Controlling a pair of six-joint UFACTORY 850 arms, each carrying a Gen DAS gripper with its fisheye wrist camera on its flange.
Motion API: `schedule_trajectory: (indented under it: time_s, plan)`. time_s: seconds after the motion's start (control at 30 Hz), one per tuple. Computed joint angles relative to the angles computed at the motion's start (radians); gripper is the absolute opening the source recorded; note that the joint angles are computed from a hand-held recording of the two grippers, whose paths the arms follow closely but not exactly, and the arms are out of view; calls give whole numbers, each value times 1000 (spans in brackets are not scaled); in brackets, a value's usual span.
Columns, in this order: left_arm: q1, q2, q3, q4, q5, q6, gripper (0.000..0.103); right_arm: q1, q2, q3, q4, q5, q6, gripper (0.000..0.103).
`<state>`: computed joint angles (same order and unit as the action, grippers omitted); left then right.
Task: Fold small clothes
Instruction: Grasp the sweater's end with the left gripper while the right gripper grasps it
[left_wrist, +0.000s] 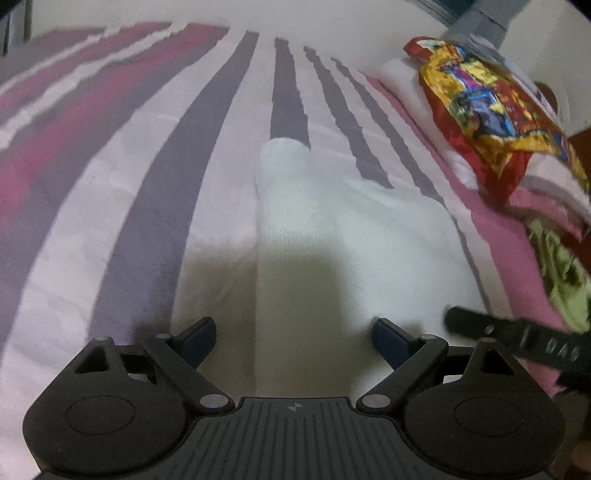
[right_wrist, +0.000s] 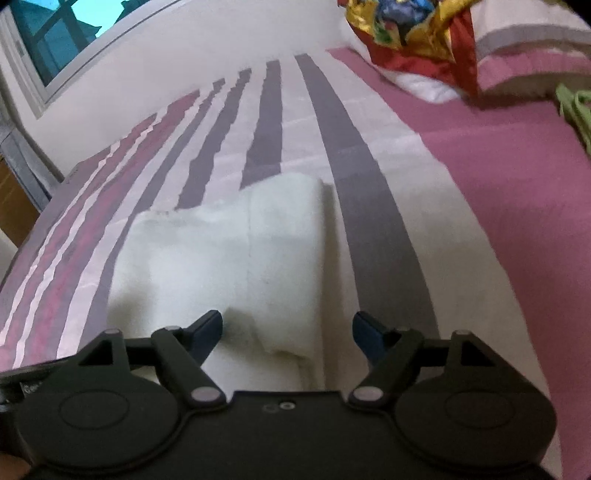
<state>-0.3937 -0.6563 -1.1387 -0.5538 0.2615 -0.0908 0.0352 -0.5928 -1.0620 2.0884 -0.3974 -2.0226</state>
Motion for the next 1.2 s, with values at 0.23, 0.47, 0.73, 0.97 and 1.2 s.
schedule_trajectory:
  time_s: [0.23,0.47,0.73,0.97,1.2]
  plan:
    - [4,-27,-12,184,21,-165,76,-8,-64,-63,-160,-34,167,81]
    - [4,-30,-36,260,-13,-254,55,-1,-73,-71,-199,-75,194,56]
    - [-2,-35,-49,140,-23,-111,55,-2,-86,-90,-237,-83,234,62]
    - [-12,-31,-42,63,-2,-21,51,17,-73,-67,-144,-54,116,55]
    - [-12,-7,-18,99,18,-56,37,27,-38,-22,0,-70,-40,34]
